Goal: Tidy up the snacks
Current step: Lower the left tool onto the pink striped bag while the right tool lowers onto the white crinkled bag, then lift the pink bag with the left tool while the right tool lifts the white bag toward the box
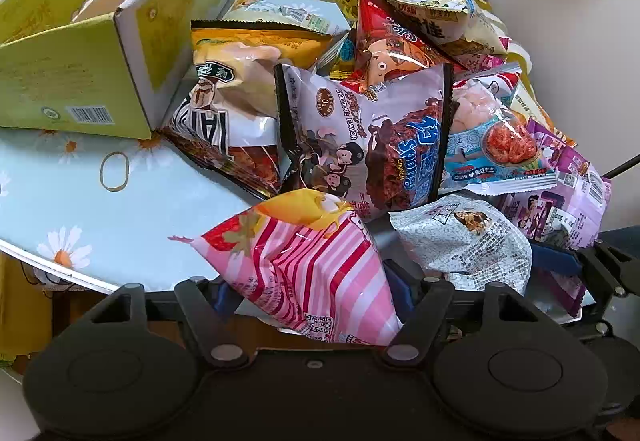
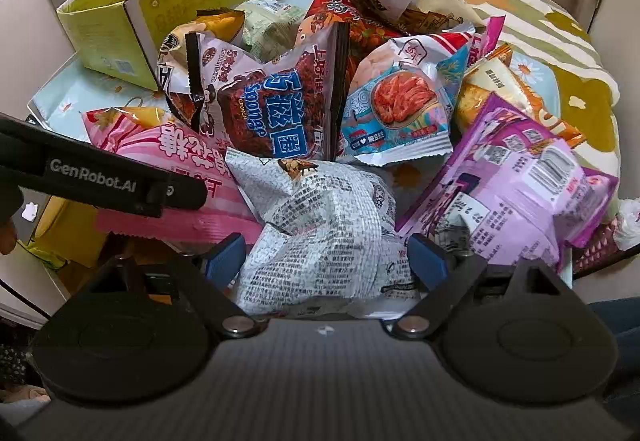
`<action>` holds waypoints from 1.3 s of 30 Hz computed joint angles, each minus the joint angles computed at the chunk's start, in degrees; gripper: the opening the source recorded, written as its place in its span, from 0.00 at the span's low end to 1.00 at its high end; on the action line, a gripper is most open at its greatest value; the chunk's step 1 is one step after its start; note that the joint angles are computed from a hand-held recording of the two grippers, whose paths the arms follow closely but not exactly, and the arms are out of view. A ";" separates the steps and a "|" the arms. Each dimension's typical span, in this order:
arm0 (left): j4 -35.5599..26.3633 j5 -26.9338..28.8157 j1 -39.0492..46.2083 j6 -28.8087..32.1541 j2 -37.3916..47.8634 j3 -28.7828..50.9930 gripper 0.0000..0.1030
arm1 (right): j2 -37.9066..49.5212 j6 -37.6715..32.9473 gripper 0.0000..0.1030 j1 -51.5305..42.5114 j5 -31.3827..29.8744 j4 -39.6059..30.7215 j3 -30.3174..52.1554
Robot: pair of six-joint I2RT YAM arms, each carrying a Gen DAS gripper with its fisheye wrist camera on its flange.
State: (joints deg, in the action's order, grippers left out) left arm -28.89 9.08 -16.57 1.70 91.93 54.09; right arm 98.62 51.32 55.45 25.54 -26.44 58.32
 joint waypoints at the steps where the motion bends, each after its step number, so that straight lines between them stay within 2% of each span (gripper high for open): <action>1: 0.09 -0.18 -0.09 0.16 -0.28 -0.24 0.72 | 0.16 -0.05 1.00 -0.14 -0.21 0.20 0.01; 13: 0.21 -2.21 1.17 3.08 -2.95 -1.80 0.72 | 2.44 -1.96 0.97 -4.12 -4.99 4.70 -0.46; 16: 0.30 -2.16 1.46 3.24 -3.48 -2.18 0.72 | 2.89 -1.75 0.94 -5.04 -5.89 5.38 -0.41; 19: 0.39 -1.99 1.51 3.27 -4.38 -2.81 0.72 | 2.92 -1.73 0.85 -5.39 -6.49 6.04 -0.54; 24: 0.37 -1.96 1.79 3.12 -6.77 -4.13 0.72 | 2.69 -0.47 0.75 -4.55 -5.46 4.71 -0.06; 29: -0.32 -1.47 2.43 3.50 -10.16 -5.15 0.72 | 0.70 1.19 0.70 -3.29 -4.00 3.41 -0.13; 39: -3.97 -0.69 5.57 3.29 -18.82 -4.92 0.72 | -2.76 2.77 0.69 0.28 -1.56 1.31 2.72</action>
State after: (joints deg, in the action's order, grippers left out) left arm -32.86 8.39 -11.01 4.98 73.11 49.17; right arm 95.86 54.09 55.73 23.97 -25.12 61.04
